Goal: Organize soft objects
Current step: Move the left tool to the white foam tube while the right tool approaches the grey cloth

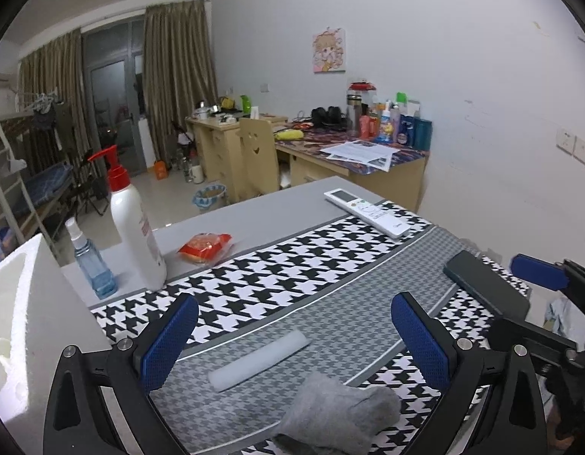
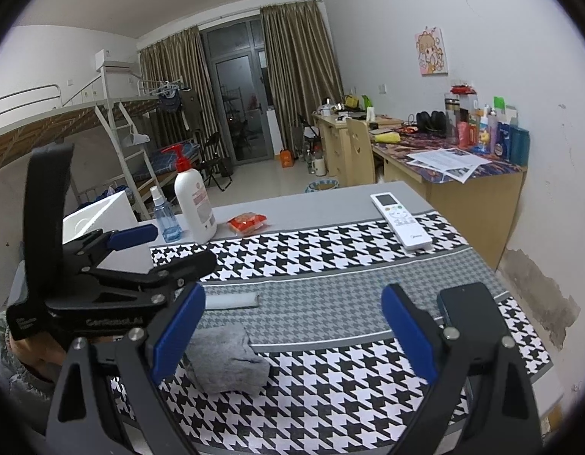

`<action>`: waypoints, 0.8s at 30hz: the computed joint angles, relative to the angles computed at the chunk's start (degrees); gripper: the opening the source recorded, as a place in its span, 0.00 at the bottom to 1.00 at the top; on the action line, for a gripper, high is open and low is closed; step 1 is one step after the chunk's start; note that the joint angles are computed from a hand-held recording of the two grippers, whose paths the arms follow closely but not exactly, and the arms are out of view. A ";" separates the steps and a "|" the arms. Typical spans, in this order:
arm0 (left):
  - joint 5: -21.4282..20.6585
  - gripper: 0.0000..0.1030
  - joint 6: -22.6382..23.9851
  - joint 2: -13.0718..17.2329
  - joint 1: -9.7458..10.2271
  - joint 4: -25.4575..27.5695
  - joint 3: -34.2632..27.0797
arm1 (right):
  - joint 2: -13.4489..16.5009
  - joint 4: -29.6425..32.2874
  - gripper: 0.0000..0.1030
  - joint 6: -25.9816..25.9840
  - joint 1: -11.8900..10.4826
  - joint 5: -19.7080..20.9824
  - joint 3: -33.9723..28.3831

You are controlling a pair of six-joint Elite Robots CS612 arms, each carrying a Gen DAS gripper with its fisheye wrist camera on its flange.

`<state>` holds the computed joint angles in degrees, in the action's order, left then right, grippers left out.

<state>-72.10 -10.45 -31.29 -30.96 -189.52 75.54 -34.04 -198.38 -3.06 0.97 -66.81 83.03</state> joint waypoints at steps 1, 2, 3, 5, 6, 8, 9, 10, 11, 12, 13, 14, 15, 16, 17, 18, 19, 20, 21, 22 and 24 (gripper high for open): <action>-0.09 0.99 -0.60 0.06 0.14 0.19 -0.04 | 0.03 0.06 0.93 -0.13 0.01 -0.22 0.00; -0.18 0.99 -1.07 0.07 0.26 0.44 -0.03 | 0.07 0.22 0.93 -0.20 0.00 -0.23 -0.04; -0.35 0.99 -1.50 0.12 0.41 0.83 -0.03 | 0.09 0.47 0.93 -0.28 -0.02 -0.06 -0.07; 0.12 0.99 -1.81 0.24 0.47 1.63 0.04 | 0.22 1.42 0.93 -0.66 -0.02 0.35 -0.23; 0.48 0.99 -1.89 0.29 0.50 2.13 0.07 | 0.30 2.00 0.93 -0.96 0.02 0.48 -0.39; 0.71 0.99 -2.29 0.30 0.63 2.72 0.37 | 0.44 3.14 0.93 -1.65 0.23 0.25 -0.70; 0.93 0.99 -2.77 0.26 0.72 2.88 0.53 | 0.52 3.56 0.93 -1.98 0.30 0.33 -0.86; 1.34 0.99 -3.52 0.22 0.82 2.91 0.71 | 0.54 3.75 0.93 -2.10 0.37 0.43 -0.92; 1.42 0.99 -3.86 0.18 0.92 2.92 0.82 | 0.60 3.89 0.93 -2.24 0.39 0.64 -1.02; 1.50 0.99 -4.20 0.08 1.00 3.05 1.02 | 0.66 4.10 0.93 -2.50 0.43 0.90 -1.16; 1.55 0.99 -4.36 -0.03 1.07 3.20 1.20 | 0.71 4.26 0.93 -2.72 0.47 0.99 -1.24; 1.69 0.99 -4.30 -0.11 1.09 3.31 1.35 | 0.77 4.46 0.93 -3.09 0.51 1.11 -1.35; 2.06 0.99 -4.12 -0.17 1.08 3.45 1.49 | 0.84 4.64 0.93 -3.43 0.58 1.20 -1.45; 2.54 0.99 -3.99 -0.22 1.06 3.63 1.60 | 0.89 5.01 0.93 -3.88 0.69 1.31 -1.54; 2.73 0.99 -4.07 -0.22 1.13 3.65 1.65 | 0.92 5.40 0.93 -4.21 0.76 1.47 -1.63; 3.02 0.99 -4.33 -0.23 1.19 3.74 1.70 | 0.98 5.86 0.93 -4.54 0.84 1.69 -1.73; 3.10 0.99 -4.64 -0.22 1.29 3.97 1.70 | 1.08 6.44 0.93 -4.95 0.91 2.04 -1.88; 2.99 0.99 -4.77 -0.21 1.37 4.12 1.70 | 1.12 6.80 0.93 -5.24 0.98 2.25 -1.95; 2.42 0.99 -4.54 -0.17 1.48 4.37 1.62 | 1.19 7.12 0.93 -5.55 1.04 2.43 -2.03; 1.99 0.98 -4.36 -0.12 1.55 4.58 1.55 | 1.27 7.42 0.93 -5.92 1.10 2.64 -2.12; 1.22 0.95 -4.11 0.02 1.67 5.39 1.29 | 1.42 8.22 0.93 -6.65 1.22 2.89 -2.35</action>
